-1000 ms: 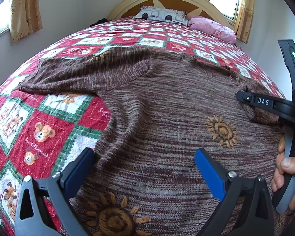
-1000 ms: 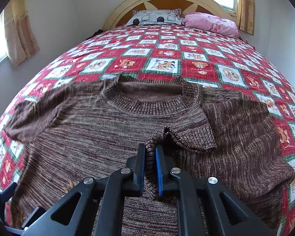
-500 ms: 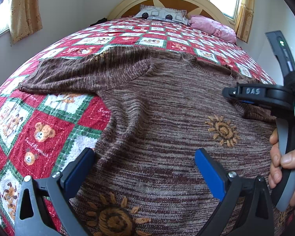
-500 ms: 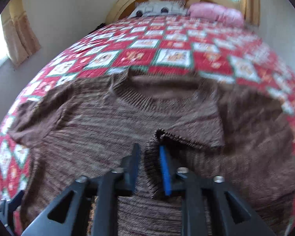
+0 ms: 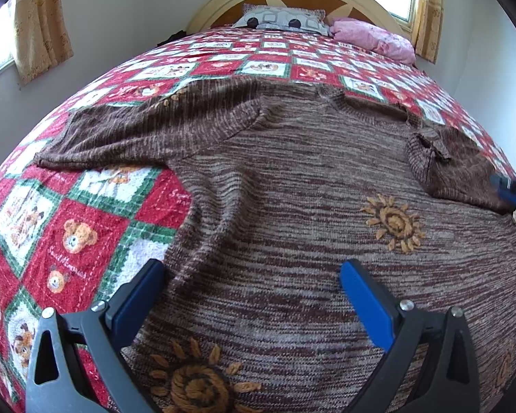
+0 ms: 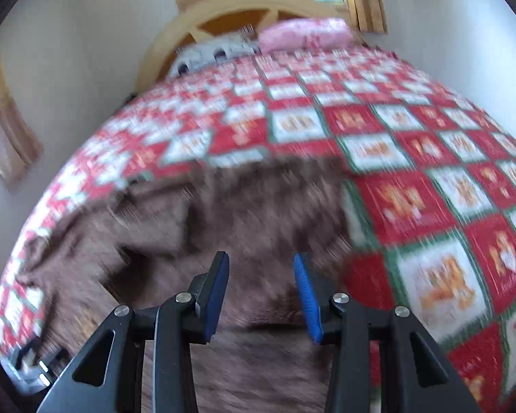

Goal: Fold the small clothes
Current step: 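Open the right tool to release the sleeve and withdraw it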

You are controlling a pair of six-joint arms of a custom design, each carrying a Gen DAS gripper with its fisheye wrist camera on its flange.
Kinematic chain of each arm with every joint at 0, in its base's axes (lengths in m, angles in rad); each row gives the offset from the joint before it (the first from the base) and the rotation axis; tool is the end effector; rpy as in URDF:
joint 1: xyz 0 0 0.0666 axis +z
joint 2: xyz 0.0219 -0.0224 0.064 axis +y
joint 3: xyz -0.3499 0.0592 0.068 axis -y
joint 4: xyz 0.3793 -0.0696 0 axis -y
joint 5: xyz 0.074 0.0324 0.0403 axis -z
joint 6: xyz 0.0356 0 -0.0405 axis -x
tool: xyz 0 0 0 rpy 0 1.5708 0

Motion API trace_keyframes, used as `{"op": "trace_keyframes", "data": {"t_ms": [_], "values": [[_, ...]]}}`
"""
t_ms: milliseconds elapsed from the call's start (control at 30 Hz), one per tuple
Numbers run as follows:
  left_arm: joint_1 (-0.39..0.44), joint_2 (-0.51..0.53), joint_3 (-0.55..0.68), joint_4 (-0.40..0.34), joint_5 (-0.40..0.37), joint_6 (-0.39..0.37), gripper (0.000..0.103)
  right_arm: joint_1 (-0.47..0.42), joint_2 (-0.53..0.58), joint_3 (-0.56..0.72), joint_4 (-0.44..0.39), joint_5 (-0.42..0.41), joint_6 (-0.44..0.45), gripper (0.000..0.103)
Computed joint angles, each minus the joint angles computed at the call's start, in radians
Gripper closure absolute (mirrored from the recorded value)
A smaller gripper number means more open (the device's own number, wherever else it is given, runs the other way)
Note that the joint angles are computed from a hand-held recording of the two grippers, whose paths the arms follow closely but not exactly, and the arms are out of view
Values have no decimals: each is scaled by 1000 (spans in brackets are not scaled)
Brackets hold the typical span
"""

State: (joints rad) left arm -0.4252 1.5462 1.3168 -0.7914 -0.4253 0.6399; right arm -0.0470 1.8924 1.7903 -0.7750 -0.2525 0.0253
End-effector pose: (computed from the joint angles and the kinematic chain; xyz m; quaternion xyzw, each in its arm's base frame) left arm 0.4669 -0.1957 0.3050 -0.1578 0.9292 0.0402 0.3318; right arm 0.6432 -0.0218 0.3189 -0.0327 0.9334 0.1062 0.3413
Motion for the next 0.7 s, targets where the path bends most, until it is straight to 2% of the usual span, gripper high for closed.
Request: {"op": "trace_keyframes", "data": {"t_ms": [33,133,233,300,367,433,500,533,600,700], "values": [[2,3,9,2,11,-20,0,-9,-1,-14,-16,3,22,63],[7,13,45,54,84,-88,0,-19,-42,-102,71,-20,47,63],[1,75,167,50,111,-149,0,-11,-54,-131,107,6,43,62],[-9,141,270,64,146,-237,0,-5,-56,-141,120,26,54,62],[-22,222,375,49,140,-332,0,-8,-53,-137,120,16,52,62],[-30,323,504,-5,137,-398,0,-15,-52,-138,122,-14,35,62],[-27,425,637,-84,168,-435,0,-26,-50,-138,124,-48,19,62],[-29,476,705,-129,156,-447,0,-28,-48,-137,126,-56,14,62],[-33,585,856,-236,79,-450,0,-31,-47,-137,127,-68,9,62],[-15,628,935,-271,88,-416,0,-33,-43,-133,123,-76,6,62]]}}
